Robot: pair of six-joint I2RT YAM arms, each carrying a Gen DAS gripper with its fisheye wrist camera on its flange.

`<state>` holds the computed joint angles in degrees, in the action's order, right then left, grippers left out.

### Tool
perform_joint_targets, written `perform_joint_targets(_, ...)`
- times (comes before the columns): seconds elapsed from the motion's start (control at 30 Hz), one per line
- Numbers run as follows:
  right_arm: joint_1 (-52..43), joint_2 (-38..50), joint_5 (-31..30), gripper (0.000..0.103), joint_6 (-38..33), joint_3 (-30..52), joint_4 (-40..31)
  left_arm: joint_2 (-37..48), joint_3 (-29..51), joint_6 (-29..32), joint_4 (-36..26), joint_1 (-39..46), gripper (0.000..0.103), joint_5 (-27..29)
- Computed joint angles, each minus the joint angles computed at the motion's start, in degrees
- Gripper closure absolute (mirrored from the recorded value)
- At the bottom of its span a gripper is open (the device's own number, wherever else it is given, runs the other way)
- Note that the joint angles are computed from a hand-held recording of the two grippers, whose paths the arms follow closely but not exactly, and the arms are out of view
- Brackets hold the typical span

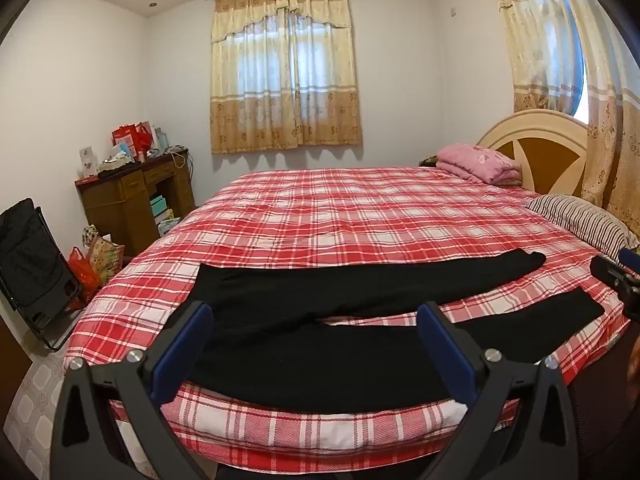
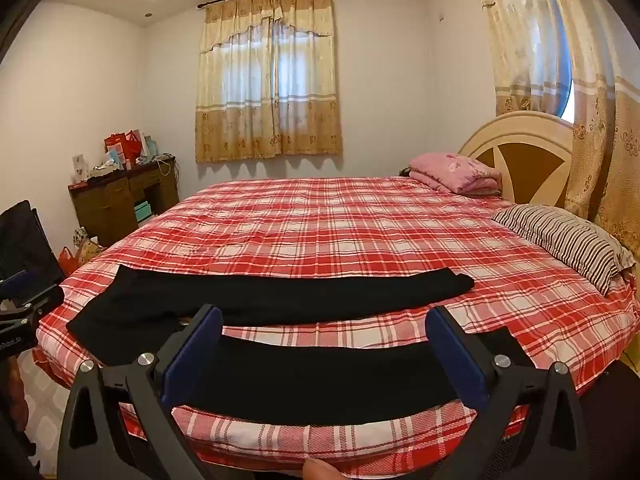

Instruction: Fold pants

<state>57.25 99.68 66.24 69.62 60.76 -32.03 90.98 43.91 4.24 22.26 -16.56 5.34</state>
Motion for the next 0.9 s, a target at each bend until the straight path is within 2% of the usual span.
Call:
perform_joint_targets(0.4, 0.43, 0.69, 0.0, 0.001, 1.33, 1.93, -2.85, -0.24, -0.43, -0.2, 0.26, -0.32, 0.0, -0.31)
perform_joint_targets(0.9, 0.36, 1.13, -0.36, 0.001, 1.3, 2.28, -2.97, 0.0, -0.63, -0.31, 0.47, -0.38, 0.0, -0.1)
